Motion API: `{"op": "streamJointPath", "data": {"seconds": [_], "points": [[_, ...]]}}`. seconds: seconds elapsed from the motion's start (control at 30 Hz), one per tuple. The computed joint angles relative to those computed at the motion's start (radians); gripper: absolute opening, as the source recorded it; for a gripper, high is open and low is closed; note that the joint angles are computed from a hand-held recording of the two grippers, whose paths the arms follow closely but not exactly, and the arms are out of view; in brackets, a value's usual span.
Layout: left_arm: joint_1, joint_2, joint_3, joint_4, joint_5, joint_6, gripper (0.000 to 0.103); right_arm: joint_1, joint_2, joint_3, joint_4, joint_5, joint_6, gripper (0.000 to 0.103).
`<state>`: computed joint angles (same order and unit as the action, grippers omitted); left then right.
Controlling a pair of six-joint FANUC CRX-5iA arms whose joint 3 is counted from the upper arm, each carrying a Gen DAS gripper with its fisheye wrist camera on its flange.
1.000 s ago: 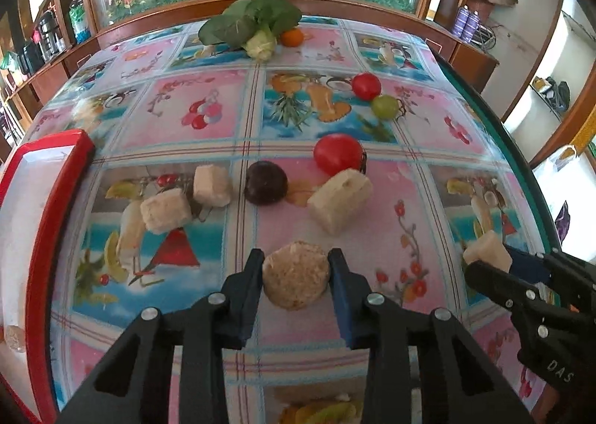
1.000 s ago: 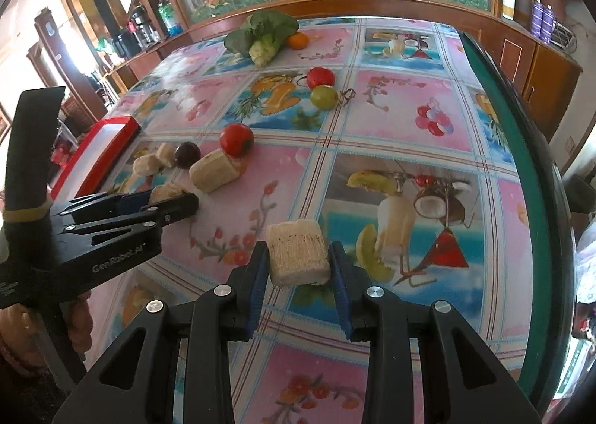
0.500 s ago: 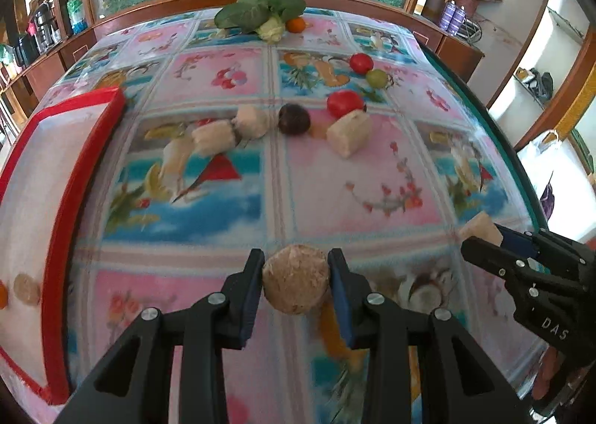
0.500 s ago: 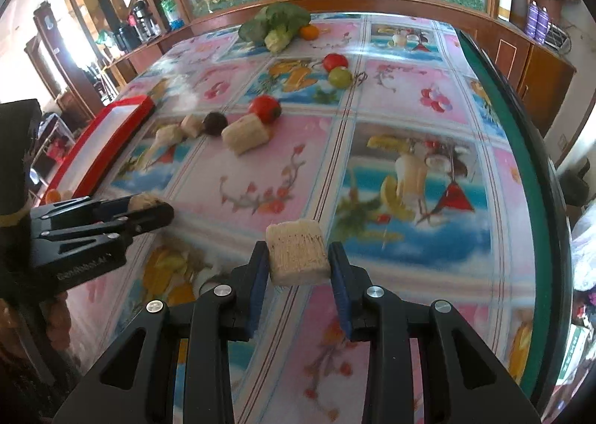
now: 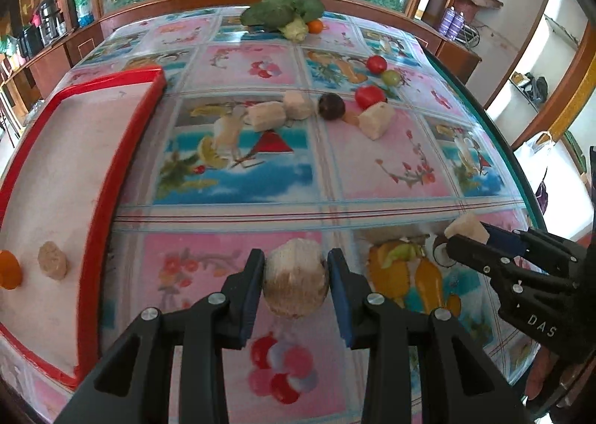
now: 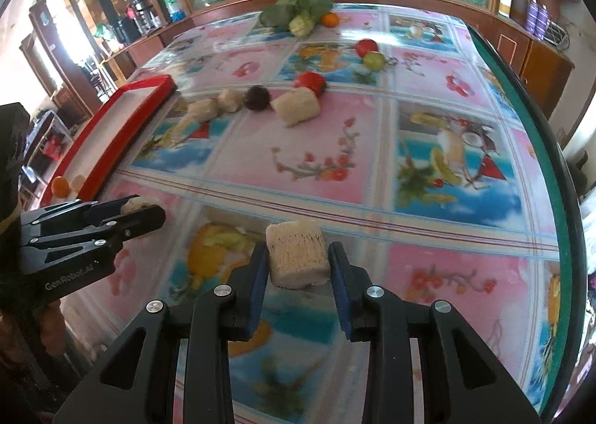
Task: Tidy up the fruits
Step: 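Carry the cylinder and the round slice over the red tray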
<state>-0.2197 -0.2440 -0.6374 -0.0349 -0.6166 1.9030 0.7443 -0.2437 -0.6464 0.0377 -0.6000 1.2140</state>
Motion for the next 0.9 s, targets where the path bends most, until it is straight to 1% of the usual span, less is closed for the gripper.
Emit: {"op": "streamJointPath", "data": {"seconds": [0.13,0.43,0.7,0.9], "points": [[0.029,-0.044,-0.028,0.019,-0.001,-0.035,0.038,0.052,-0.001,-0.002,0.042,0.007,-0.061,0.032],[0.137,-0.161,-0.1,0.099,-0.006,-0.155,0.038,0.138,0.024,0.031,0.078,0.011,-0.122,0.032],[0.263,-0.257,-0.161,0.183,-0.018,-0.272,0.038,0.19,0.075,0.095,0.073,0.013,-0.115,0.031],[0.368,-0.307,-0.194,0.222,-0.037,-0.34,0.038,0.228,0.132,0.166,0.051,0.019,-0.065,0.031]]}}
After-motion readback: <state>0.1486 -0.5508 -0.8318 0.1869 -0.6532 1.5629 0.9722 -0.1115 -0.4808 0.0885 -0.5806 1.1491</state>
